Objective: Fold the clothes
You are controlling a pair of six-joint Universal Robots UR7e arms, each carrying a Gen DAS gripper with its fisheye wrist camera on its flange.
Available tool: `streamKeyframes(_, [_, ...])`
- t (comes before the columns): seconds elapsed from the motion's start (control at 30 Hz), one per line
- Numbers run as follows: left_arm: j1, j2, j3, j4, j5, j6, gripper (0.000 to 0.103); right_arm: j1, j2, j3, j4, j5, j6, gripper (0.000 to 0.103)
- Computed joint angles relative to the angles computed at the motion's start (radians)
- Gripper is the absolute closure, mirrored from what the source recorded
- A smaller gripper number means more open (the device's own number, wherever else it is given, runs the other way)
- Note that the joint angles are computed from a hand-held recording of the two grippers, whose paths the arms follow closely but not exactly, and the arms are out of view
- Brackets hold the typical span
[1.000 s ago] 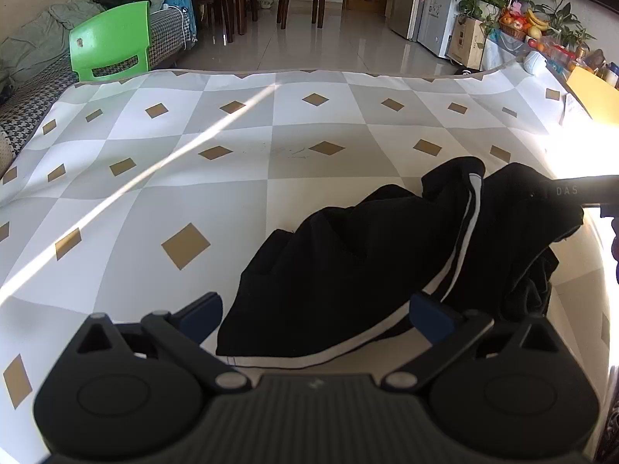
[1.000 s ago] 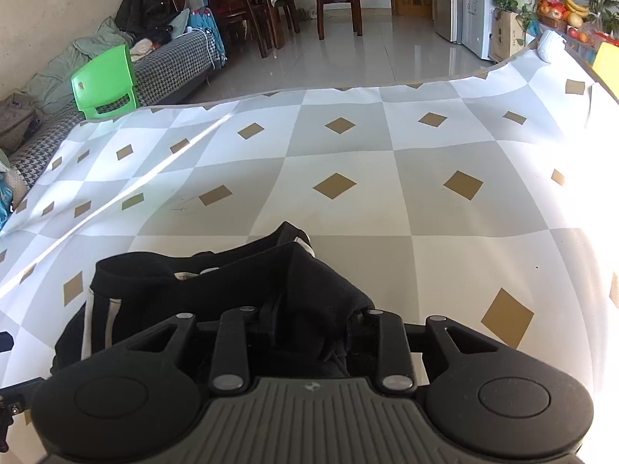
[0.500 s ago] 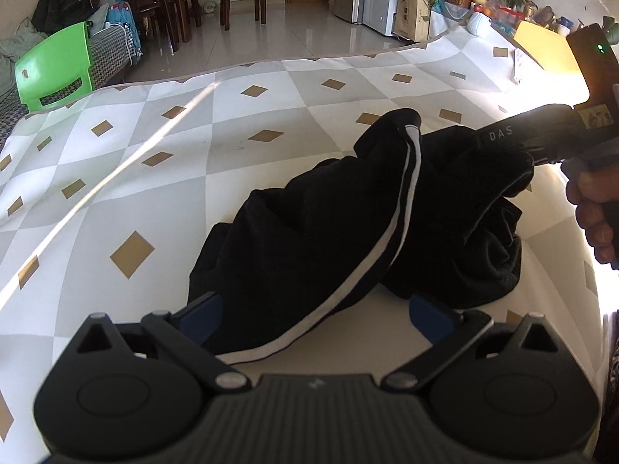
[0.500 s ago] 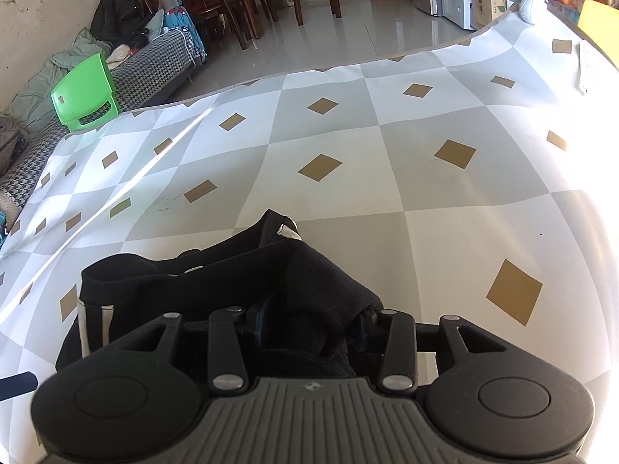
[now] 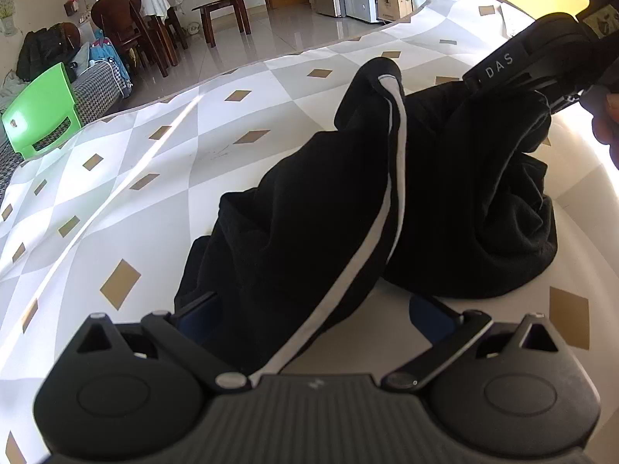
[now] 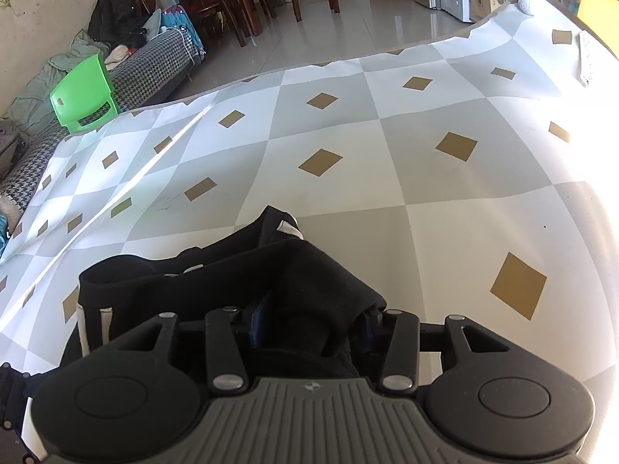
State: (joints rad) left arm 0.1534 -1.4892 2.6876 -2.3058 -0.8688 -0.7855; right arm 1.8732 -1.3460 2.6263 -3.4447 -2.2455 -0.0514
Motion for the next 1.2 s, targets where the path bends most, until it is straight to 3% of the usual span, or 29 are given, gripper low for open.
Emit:
streamKeyframes(0.1, [-0.007, 0.012, 0.002, -0.001, 0.014, -0.009, 0.002, 0.002, -0.007, -0.003, 0.018, 0.000, 0.005, 0.059])
streamKeyframes(0.2, [0.009, 0.005, -0.002, 0.008, 0.026, -0.039, 0.018, 0.008, -0.026, -0.012, 0.061, 0.001, 0.016, 0.059])
streamKeyframes(0.27, [0.027, -0.013, -0.006, 0.013, 0.029, -0.058, 0.041, 0.013, -0.041, -0.014, 0.083, 0.006, 0.023, 0.058])
streamKeyframes(0.33, [0.040, -0.035, -0.010, 0.021, 0.034, -0.073, 0.051, 0.022, -0.056, -0.016, 0.105, 0.008, 0.029, 0.057])
streamKeyframes(0.43, [0.042, -0.071, -0.014, 0.049, 0.061, -0.105, 0.058, 0.042, -0.078, -0.017, 0.120, 0.010, 0.024, 0.057])
streamKeyframes(0.73, [0.064, -0.220, -0.046, 0.220, 0.179, -0.281, 0.057, 0.092, -0.102, -0.009, 0.115, 0.009, -0.020, 0.052])
streamKeyframes(0.87, [0.082, -0.235, -0.053, 0.231, 0.191, -0.280, 0.057, 0.083, -0.058, -0.007, 0.071, -0.009, -0.077, 0.050])
streamKeyframes(1.0, [0.098, -0.213, -0.054, 0.193, 0.189, -0.238, 0.057, 0.052, 0.014, 0.005, -0.058, -0.001, -0.143, 0.048])
streamKeyframes(1.2, [0.101, -0.178, -0.053, 0.149, 0.174, -0.224, 0.056, 0.009, 0.096, 0.007, -0.155, 0.036, -0.159, 0.042])
